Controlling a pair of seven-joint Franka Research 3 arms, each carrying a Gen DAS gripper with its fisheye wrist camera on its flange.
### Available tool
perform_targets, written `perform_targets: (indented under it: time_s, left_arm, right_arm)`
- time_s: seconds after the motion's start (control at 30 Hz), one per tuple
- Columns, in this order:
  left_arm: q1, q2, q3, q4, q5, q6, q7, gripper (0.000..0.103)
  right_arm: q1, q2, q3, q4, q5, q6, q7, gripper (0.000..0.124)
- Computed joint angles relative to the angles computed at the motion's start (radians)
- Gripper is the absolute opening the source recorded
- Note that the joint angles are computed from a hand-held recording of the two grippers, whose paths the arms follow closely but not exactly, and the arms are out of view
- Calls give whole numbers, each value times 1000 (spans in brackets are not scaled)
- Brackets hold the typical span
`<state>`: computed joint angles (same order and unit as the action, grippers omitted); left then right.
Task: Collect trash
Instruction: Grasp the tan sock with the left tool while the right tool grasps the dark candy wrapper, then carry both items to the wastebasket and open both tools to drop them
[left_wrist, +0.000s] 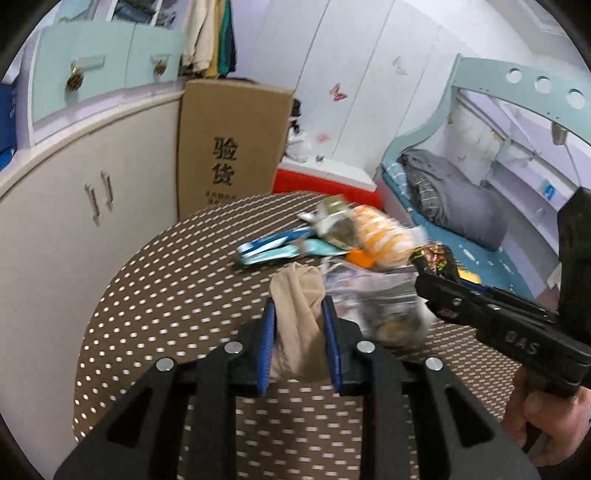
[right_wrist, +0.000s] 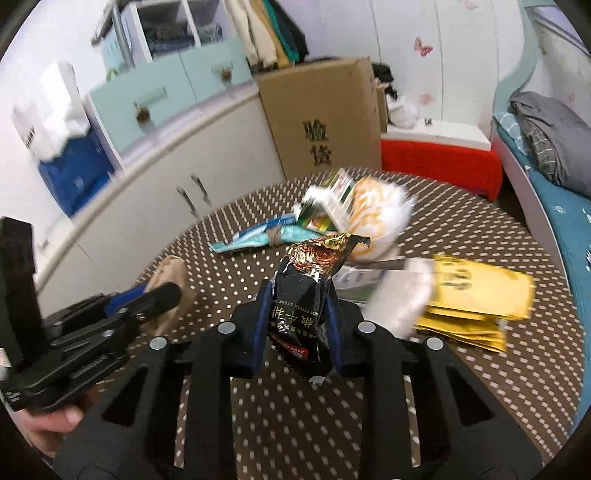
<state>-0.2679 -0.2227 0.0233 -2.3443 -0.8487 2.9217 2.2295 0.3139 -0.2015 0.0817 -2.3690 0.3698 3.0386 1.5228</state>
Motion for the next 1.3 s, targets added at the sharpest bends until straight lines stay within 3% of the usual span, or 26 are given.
perform_targets:
  time_s: [0.13,0.27,0.53,0.73,0.9,1.03,1.2,1.3]
  left_arm:
    - [-49,-46,-24,-18,-6,28,-9,24]
    - [-133,-73,-26,-20,3,60,-25,24]
    - [-302,-68,-25,10,30,98,-39,24]
    - [-380,-23,-52,66,10,75,-15,24]
    - [-358,57,-145,147,28,20,-32,24]
    - [-326,141,-226,227,67,-47,-74,24]
    - [-290,278,-319,338,243,-107,-223,24]
    - [-282,359,-346,407,377,-144,-336,24]
  right_arm:
    - [75,-148,-97,-101,118,33,-117,27]
    - [45,-277,-116,-187,134,46,-142,27]
    - [-116,-516,-137,-343,93,32,-127,27]
    - [-254,-647,-177,-439,69,-1,-111,27]
    - [-373,-695,-230,-490,56,-44,-115,27]
    - [-441,-657,-301,-503,63,-81,-139,27]
    - [-424,-569,-401,-496,117,-83,-209,27]
    - [-406,-512,-447,-483,163,-83,-259,27]
